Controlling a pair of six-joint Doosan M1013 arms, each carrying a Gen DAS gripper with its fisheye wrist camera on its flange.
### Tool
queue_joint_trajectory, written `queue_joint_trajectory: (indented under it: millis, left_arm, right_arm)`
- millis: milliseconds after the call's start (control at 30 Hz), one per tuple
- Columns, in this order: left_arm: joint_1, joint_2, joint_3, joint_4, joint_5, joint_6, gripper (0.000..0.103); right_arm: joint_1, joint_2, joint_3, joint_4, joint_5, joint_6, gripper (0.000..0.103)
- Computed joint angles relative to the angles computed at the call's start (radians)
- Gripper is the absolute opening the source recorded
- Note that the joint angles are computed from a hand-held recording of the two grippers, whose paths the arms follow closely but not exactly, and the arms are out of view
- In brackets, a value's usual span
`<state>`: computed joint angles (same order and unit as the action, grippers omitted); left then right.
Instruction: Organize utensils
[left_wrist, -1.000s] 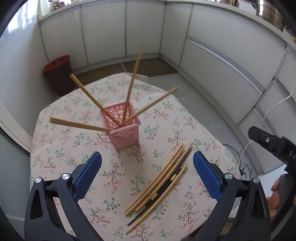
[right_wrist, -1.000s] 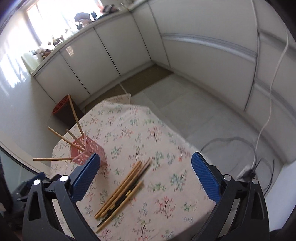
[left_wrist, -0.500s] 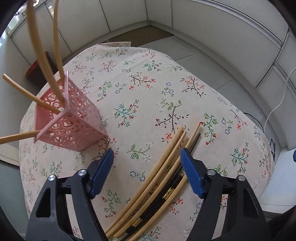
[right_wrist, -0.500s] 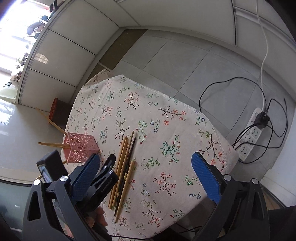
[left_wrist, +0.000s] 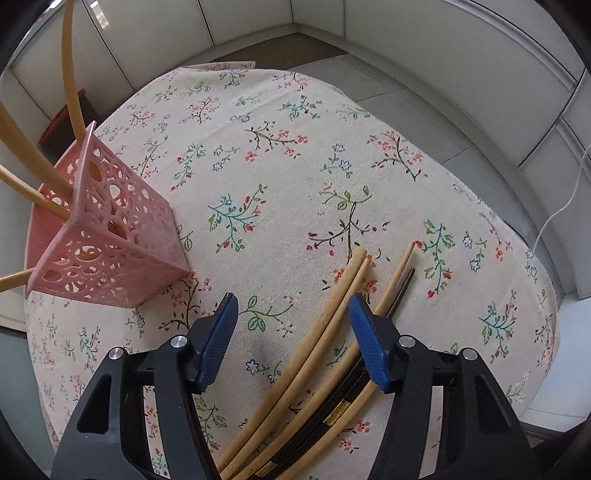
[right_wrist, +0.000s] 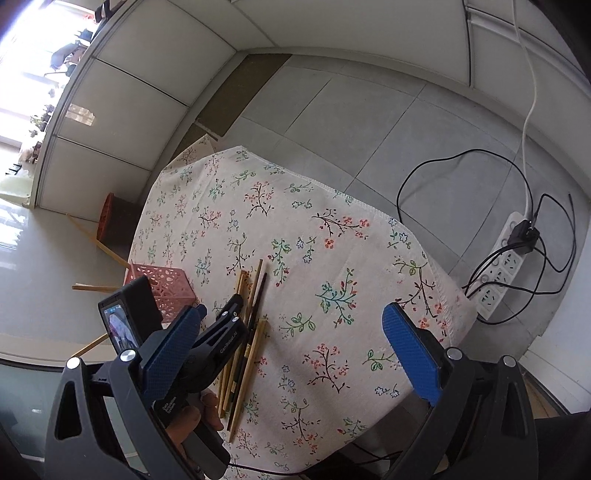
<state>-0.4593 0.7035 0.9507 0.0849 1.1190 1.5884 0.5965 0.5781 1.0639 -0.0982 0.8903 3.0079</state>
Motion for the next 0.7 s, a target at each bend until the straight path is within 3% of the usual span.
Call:
queue_joint_trajectory:
  millis: [300,367,600,700]
  left_arm:
    - [-0.006,0.014,-0.006,0.053,-0.003,-0.009,0.06]
    - [-0.002,0.027,-0.027,0.033,0.03,0.017,0.047]
    - [0.01,0.04,-0.048,-0.015,0.047,0.078,0.045]
    - [0.017,0.036,-0.042,-0.081,0.04,0.149,0.021]
  right_arm:
    - [-0.002,0.007,-0.005,0.014,0.013,-0.009,0.096]
    - [-0.001,0.009,-0.007,0.008,0.017,-0.009,0.096]
    - [-0.003,0.019,-0.019,0.028,0.042,-0.029,0.096]
    - [-0.002,0.033,-0.038,0.02,0.071,-0.037,0.096]
